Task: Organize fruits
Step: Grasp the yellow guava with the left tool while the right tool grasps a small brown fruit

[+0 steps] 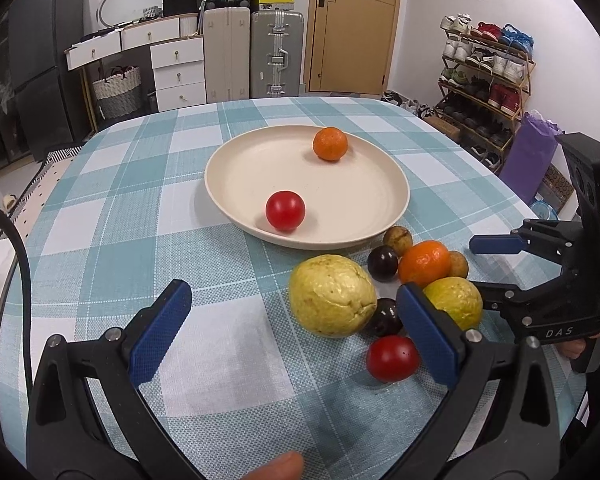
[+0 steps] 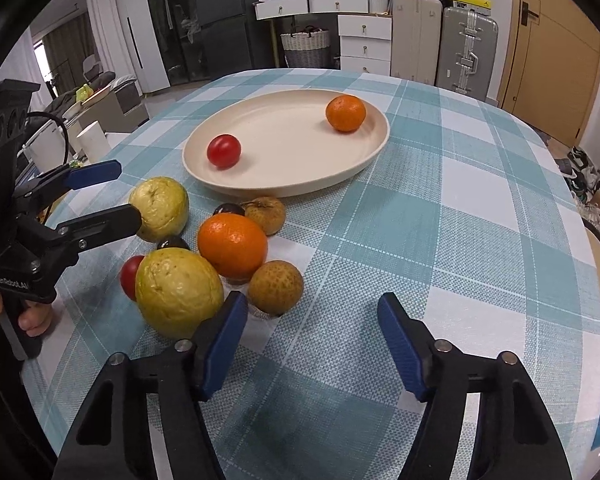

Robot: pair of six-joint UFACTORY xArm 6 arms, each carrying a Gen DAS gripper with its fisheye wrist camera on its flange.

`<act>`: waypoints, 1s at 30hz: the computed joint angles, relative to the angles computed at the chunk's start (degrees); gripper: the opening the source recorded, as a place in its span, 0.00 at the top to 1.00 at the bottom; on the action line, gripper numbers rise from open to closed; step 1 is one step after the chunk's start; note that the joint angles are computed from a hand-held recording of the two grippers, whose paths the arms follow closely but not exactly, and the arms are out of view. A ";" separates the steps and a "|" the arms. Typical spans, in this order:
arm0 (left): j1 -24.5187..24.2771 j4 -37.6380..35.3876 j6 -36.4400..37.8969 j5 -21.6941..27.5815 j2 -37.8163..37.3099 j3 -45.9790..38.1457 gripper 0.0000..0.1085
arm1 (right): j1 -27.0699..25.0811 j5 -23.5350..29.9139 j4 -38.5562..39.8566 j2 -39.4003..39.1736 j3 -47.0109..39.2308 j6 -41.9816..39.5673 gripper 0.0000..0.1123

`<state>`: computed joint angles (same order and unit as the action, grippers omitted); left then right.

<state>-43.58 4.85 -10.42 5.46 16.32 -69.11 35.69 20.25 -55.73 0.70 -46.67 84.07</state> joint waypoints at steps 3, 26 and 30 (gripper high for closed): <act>0.02 0.04 0.02 -0.03 0.04 -0.04 0.06 | 0.19 -0.29 -0.39 0.57 -0.51 -0.26 0.51; -0.25 -5.76 4.72 0.80 0.65 -0.52 0.06 | 0.44 -0.92 -4.90 0.74 -1.31 4.43 0.74; -0.29 -8.10 6.16 1.50 0.93 -1.04 0.06 | 0.29 -0.57 -5.79 0.08 -0.90 5.78 0.74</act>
<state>-43.87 -3.25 -4.26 6.96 17.25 -70.14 35.98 19.68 -61.52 0.79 -47.57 89.85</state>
